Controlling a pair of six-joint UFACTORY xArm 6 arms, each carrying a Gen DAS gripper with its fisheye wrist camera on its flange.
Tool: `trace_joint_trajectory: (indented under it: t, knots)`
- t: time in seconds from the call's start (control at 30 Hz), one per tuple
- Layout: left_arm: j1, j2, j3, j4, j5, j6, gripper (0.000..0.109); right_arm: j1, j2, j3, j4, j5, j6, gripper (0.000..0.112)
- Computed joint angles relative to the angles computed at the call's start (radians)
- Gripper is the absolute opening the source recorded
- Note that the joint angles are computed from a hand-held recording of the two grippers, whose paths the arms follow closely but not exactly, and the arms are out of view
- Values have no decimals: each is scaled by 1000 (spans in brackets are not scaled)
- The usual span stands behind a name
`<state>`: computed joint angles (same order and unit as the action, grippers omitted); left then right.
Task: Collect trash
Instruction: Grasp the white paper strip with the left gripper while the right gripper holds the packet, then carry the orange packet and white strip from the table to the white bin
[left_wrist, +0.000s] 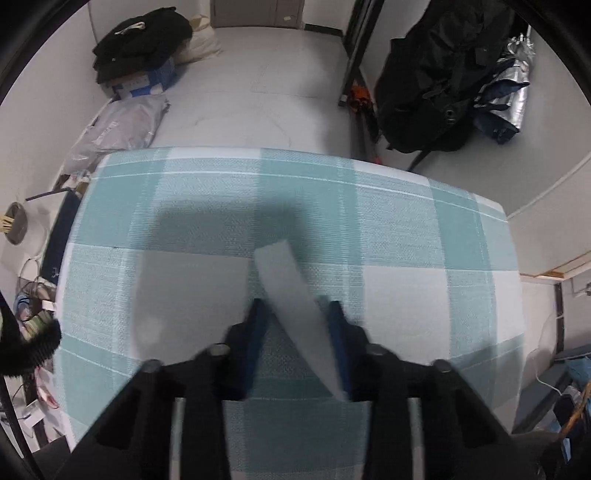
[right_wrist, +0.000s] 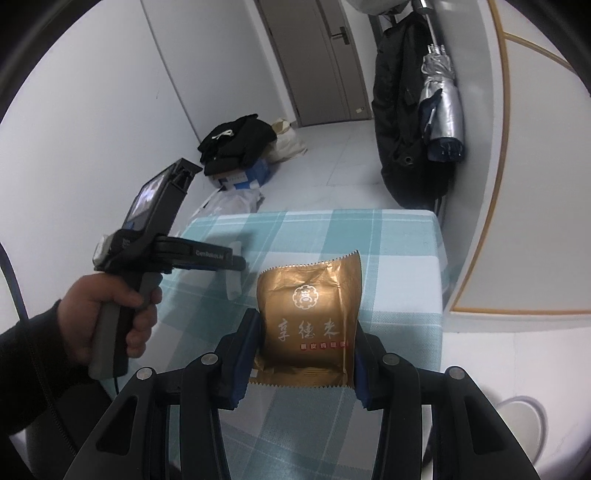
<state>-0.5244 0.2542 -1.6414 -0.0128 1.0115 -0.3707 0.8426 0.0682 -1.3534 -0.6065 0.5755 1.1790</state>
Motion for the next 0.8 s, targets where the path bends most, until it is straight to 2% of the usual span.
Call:
trace_joint_trajectory:
  t: [0.17, 0.27, 0.53, 0.8]
  knots:
    - [-9, -4, -3, 29, 0, 13, 10, -4, -15, 20, -8, -28, 32, 43]
    - [-4, -6, -13, 3, 17, 25, 6, 5, -28, 21, -45, -24, 52, 43]
    - [-6, -27, 4, -40, 10, 53, 4, 26, -76, 39, -122, 12, 119, 43]
    - [-24, -117, 84, -59, -36, 71, 3, 33, -144, 80, -178, 24, 211, 43]
